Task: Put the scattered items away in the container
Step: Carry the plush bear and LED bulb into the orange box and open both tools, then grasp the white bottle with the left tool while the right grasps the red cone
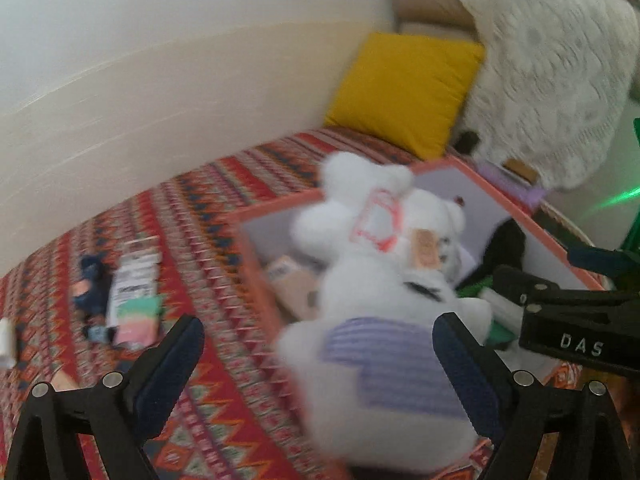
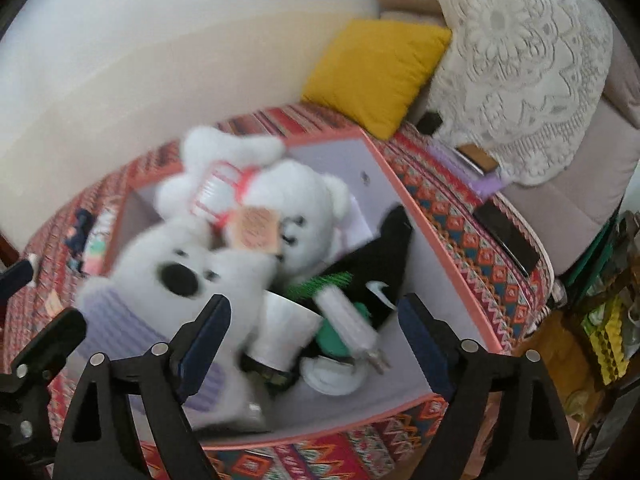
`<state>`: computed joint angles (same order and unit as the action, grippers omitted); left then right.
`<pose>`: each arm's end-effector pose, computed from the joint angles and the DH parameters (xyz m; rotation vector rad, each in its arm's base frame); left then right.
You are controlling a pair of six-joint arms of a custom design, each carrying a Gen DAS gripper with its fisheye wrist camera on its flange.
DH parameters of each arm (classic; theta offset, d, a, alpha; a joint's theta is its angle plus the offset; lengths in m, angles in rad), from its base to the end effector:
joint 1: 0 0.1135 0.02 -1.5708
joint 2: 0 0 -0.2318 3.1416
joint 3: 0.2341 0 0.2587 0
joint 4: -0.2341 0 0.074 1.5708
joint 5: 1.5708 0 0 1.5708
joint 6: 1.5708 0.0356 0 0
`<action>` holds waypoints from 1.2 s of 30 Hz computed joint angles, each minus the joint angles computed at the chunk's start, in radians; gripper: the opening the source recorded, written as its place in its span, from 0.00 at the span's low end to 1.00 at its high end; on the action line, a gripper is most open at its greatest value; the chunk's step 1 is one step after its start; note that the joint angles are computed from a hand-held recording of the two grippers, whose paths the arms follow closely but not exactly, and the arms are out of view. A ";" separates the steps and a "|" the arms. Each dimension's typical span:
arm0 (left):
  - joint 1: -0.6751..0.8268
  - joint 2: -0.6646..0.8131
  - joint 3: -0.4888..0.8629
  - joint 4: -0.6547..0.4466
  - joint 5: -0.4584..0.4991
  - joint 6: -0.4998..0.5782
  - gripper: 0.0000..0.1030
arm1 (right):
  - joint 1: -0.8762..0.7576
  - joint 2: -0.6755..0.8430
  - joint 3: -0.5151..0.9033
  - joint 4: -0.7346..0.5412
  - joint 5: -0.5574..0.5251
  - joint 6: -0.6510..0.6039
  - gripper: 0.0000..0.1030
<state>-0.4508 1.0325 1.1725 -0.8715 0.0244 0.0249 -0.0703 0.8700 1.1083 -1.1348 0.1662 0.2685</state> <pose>0.2008 -0.0982 0.3339 0.5576 2.2464 -0.2458 0.1682 -0.0177 0.3232 0.4841 2.4056 -0.1182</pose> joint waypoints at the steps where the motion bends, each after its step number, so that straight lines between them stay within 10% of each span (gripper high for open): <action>1: 0.062 -0.020 -0.005 -0.015 0.031 0.025 0.93 | 0.048 0.008 0.019 -0.006 0.030 0.029 0.86; 10: 0.795 0.018 -0.015 -0.094 0.387 0.365 0.93 | 0.697 0.316 0.244 -0.008 0.372 0.338 0.91; 17: 1.162 0.332 0.090 -0.026 0.480 0.494 0.93 | 0.908 0.673 0.440 0.100 0.353 0.337 0.91; 26: 1.213 0.692 0.208 0.206 0.350 0.473 0.93 | 0.937 1.152 0.744 0.249 0.129 0.260 0.90; 36: 1.063 1.145 0.639 0.234 0.202 0.379 0.93 | 0.895 1.664 1.320 0.041 0.111 0.196 0.89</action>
<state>0.6118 2.1772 1.8119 -0.6373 0.2265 0.4039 0.8250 2.5344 2.4280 -1.0943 0.2771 0.4646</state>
